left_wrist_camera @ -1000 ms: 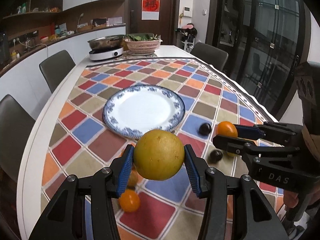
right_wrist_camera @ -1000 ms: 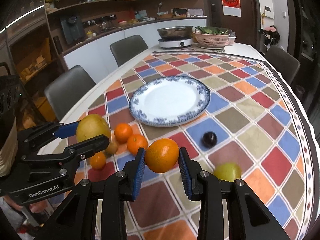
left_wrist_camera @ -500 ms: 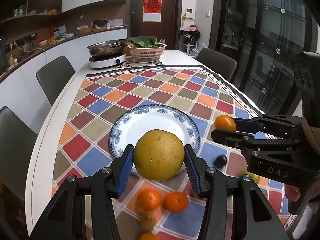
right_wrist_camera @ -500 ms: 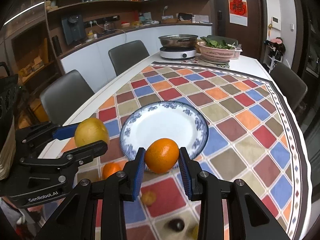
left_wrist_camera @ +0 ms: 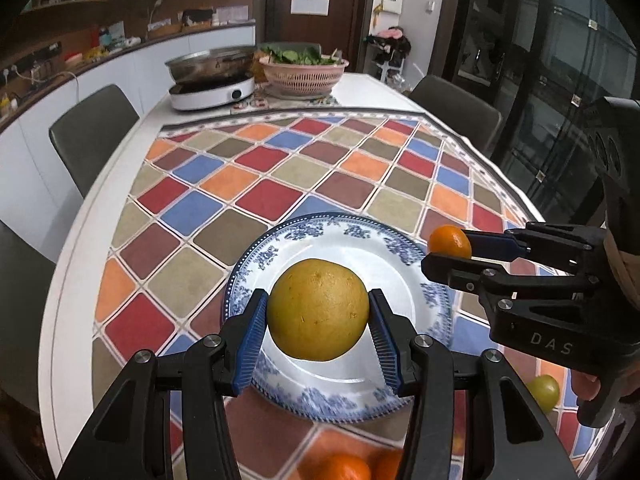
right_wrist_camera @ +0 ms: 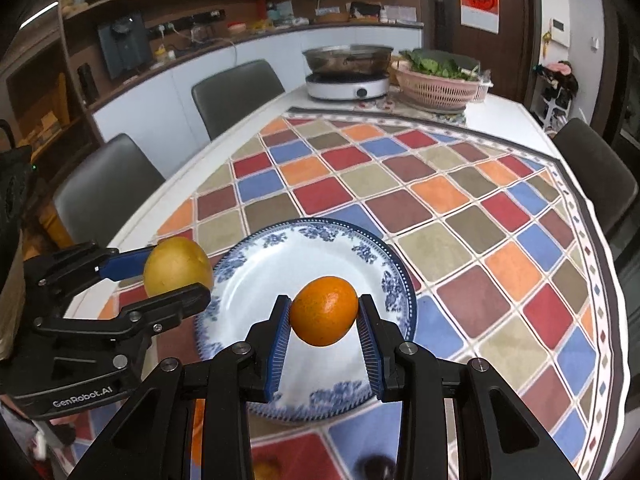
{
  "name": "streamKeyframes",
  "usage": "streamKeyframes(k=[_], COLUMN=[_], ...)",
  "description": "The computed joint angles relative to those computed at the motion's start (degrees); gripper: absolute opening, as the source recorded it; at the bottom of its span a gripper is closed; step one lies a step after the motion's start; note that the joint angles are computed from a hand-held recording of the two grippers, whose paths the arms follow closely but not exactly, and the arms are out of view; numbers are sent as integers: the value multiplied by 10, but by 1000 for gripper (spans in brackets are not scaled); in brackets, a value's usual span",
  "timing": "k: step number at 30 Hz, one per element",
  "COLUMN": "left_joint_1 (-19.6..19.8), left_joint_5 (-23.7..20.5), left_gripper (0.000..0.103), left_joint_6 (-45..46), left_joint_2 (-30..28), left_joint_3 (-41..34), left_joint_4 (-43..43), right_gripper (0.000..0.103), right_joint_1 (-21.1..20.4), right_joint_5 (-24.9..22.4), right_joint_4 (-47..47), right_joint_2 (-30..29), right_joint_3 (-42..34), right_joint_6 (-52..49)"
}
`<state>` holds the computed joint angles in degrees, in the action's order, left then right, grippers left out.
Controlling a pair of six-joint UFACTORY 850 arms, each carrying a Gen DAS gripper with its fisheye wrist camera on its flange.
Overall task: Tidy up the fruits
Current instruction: 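Carry the grapefruit with the left tool while the right tool carries the orange onto the plate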
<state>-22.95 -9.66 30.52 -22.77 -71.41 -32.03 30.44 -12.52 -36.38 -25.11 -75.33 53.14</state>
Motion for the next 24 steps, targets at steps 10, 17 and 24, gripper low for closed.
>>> streamKeyframes(k=[10, 17, 24], left_joint_1=[10, 14, 13], left_joint_5=[-65, -100, -105], left_gripper=[50, 50, 50], left_joint_6=[-128, -165, -176], left_joint_2=[-94, -138, -149], left_joint_3=[-101, -143, -154], left_joint_4=[121, 151, 161], right_gripper=[35, 35, 35], right_joint_1=[-35, -43, -46], right_joint_5=[-59, -91, -100], right_joint_4=[304, 334, 333], right_joint_2=[-91, -130, -144], right_joint_3=[-103, -138, -150], right_joint_6=[-293, -316, -319])
